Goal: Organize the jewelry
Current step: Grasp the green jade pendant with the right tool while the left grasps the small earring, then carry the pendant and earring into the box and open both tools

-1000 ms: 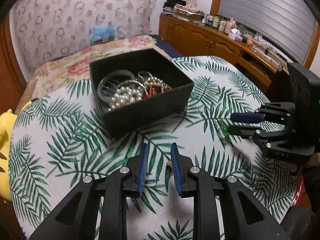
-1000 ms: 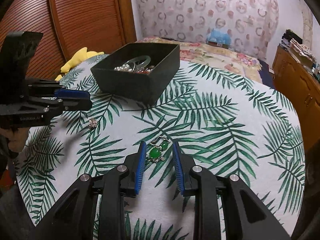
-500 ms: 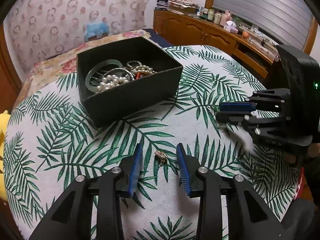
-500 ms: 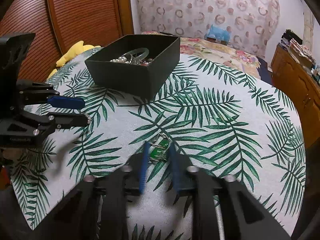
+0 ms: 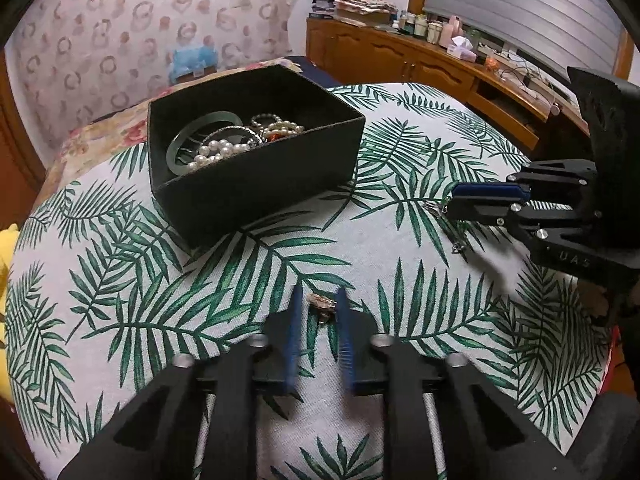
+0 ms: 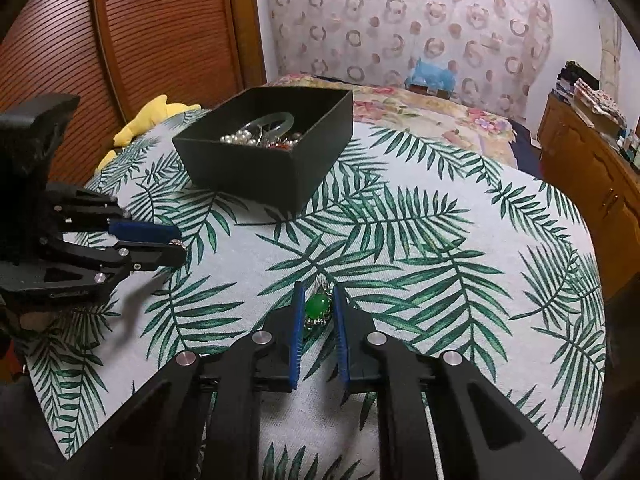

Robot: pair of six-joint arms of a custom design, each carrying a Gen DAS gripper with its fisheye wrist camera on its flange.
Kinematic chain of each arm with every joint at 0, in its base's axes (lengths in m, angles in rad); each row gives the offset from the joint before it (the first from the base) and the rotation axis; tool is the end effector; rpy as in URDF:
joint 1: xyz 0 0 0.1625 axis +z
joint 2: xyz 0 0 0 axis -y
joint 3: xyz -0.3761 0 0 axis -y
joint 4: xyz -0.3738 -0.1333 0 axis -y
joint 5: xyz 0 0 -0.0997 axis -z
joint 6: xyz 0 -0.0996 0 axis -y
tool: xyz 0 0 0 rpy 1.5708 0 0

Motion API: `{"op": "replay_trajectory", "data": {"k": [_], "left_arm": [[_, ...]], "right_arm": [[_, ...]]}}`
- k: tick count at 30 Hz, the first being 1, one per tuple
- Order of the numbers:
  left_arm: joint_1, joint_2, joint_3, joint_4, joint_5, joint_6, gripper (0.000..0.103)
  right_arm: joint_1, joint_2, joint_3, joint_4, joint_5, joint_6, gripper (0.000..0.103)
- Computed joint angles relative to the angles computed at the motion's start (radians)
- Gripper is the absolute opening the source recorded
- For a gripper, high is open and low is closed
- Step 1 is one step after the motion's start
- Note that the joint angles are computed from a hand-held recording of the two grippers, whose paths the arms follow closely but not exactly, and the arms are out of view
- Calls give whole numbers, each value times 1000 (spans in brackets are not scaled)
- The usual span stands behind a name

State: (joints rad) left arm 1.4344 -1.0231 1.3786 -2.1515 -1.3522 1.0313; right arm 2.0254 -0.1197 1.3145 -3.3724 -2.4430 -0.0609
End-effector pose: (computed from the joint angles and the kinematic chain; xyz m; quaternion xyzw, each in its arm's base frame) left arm 0.0630 -0.6800 0.2810 0.5343 0.8309 -0.0538 0.1460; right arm 0.3275 -0.5402 -0.1360 0.0985 -0.8686 0.3444 0.3424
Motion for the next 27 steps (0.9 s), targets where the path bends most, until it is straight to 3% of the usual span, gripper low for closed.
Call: {"op": "replay_trajectory", "data": {"k": [16,27], "left_arm": [[-12,-25,-39,2,-99,-31,13],[-36,8,-111,-27,-134,-41,13]], "right_arm": [[33,-11,-26,-87,-27,-100,15],[52,9,-149,-82,-23,-243,15]]}}
